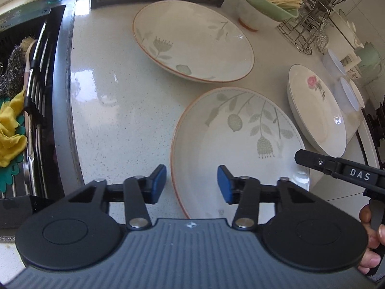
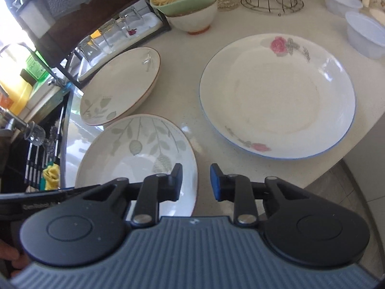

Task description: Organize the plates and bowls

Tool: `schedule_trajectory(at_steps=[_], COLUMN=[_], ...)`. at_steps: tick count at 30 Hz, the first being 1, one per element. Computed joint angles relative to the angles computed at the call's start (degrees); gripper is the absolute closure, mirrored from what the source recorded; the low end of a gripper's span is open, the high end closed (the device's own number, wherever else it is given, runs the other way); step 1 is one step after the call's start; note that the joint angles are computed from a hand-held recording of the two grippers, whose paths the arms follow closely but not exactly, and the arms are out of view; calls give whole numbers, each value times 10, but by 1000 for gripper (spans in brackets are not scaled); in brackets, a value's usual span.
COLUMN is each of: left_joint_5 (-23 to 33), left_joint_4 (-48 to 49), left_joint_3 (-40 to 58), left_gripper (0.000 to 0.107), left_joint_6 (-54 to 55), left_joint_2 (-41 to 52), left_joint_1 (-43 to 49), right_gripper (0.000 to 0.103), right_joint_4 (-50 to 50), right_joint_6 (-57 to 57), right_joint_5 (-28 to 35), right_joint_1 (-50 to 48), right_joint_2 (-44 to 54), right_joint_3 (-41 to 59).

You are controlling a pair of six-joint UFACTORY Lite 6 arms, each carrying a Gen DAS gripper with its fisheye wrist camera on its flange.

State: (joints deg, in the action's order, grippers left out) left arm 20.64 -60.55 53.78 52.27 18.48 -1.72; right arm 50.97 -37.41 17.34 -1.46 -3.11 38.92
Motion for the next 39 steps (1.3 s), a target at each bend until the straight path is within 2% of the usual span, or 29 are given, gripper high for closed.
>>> schedule_trajectory(at_steps=[6, 9, 12, 15, 27, 39], left_joint_5=[6, 11, 31, 44, 76, 77], left_joint_4=[-21, -26, -24, -21, 69, 119], left_joint_3=[26, 38, 54, 65, 100, 126], left_gripper=[79, 81, 84, 84, 84, 84], left_joint_6=[40, 52, 51, 52, -53, -135], left_joint_2=[30, 40, 53, 62, 65, 58], left_joint_1=[11, 18, 32, 39, 46, 29], right_gripper=[74, 75, 77, 77, 76, 76], right_joint_4=[90, 102, 137, 142, 147, 143], right_joint_6=[-76, -92, -129, -128, -126, -147], right_joint_5=[9, -4, 8, 23, 78, 141], right_joint_1=[-1, 12, 4, -2, -24, -70], right_joint_2=[33, 43, 61, 81, 90, 103], right_joint_3=[12, 17, 27, 39, 53, 75])
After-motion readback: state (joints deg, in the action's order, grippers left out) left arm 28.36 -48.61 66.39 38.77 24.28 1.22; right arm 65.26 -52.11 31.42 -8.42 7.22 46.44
